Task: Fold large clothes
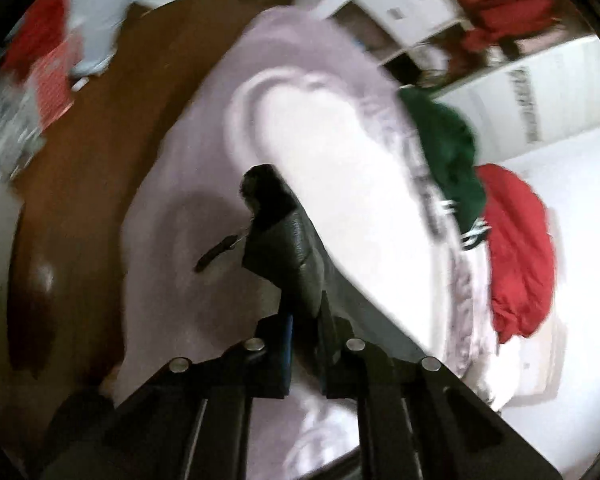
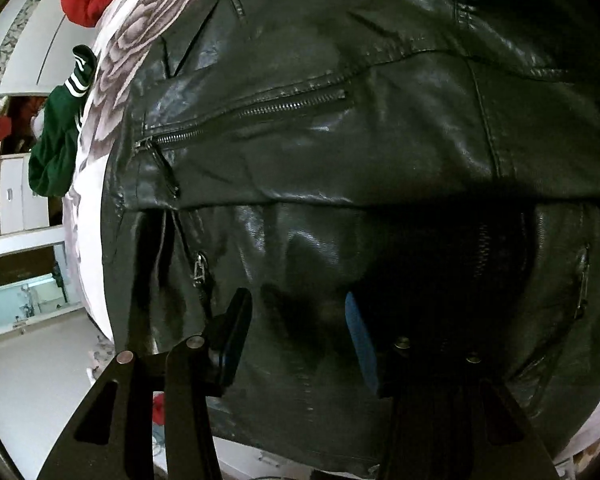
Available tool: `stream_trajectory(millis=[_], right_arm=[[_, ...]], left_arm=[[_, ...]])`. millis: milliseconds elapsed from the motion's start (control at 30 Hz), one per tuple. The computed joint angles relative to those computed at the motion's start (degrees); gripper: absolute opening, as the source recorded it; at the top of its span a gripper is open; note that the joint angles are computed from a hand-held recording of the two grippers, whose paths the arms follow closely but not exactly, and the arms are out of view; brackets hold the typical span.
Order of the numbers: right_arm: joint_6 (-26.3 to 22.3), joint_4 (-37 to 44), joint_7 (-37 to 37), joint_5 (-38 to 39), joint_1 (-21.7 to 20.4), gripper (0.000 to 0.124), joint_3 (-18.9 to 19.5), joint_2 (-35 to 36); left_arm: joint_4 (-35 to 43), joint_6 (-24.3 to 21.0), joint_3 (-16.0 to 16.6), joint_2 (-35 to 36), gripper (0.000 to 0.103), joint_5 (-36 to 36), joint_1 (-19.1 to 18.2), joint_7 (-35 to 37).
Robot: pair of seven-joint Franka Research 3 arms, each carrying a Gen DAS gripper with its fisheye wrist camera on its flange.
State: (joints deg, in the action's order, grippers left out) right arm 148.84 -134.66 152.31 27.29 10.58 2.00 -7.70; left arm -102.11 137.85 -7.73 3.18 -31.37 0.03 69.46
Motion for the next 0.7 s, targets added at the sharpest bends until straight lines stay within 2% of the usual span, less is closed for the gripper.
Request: stream_trajectory(millis=[67, 167, 233, 300, 367, 467, 533, 567, 633, 700], right_arm=[[0.3, -0.2, 1.2, -0.6, 0.0, 0.051, 0.3, -0.4], [0.6, -0.6, 0.9, 0.0, 0.3, 0.051, 0.3, -0.9], [0.7, -0.3, 0.3, 0.3, 0.6, 0.051, 0.3, -0.3], [1.4, -0.5, 0.0, 0.6, 0.8, 0.051, 0.4, -0.1], [2.4, -1.0, -0.5, 1.5, 1.0, 0.051, 0.4, 0.1], [4.1, -1.9, -0.2, 2.8, 1.3, 0.051, 0.5, 0.0], [3.8, -2.1, 0.6, 2.3, 1.2, 0.052, 0.5, -0.3], [1.8, -1.4, 1.8, 0.4, 0.8, 0.059, 0.6, -0.3], [-2.9, 0.5, 4.4, -4.6, -0.2, 0.063, 0.8, -0.4], [-10.4, 3.6, 7.5, -11.4, -1.3, 0.075, 1.0, -0.1]], left_arm=[[3.6, -0.9, -0.2, 4.5, 0.007, -2.5, 0.8, 4.2], [5.4, -6.4, -1.1, 8.8, 0.01, -5.6, 3.1, 5.0], [4.7, -9.2, -2.1, 9.9, 0.015, -10.9, 5.1, 5.3], [3.3, -8.5, -3.0, 9.9, 0.03, -16.3, 6.0, 6.3], [3.5, -6.5, -3.2, 10.4, 0.037, -16.9, 5.4, 5.4], [6.6, -3.7, -2.7, 11.6, 0.037, -8.1, 2.9, 0.4], [9.0, -1.7, -2.3, 11.9, 0.01, 1.5, 0.7, -0.8], [10.8, -1.8, -2.3, 12.4, 0.007, 6.1, -0.2, -0.9], [15.3, -1.6, -2.6, 13.6, 0.005, 14.0, -2.0, 0.0], [20.4, -2.5, -3.1, 15.0, 0.004, 20.4, -3.6, 1.9]])
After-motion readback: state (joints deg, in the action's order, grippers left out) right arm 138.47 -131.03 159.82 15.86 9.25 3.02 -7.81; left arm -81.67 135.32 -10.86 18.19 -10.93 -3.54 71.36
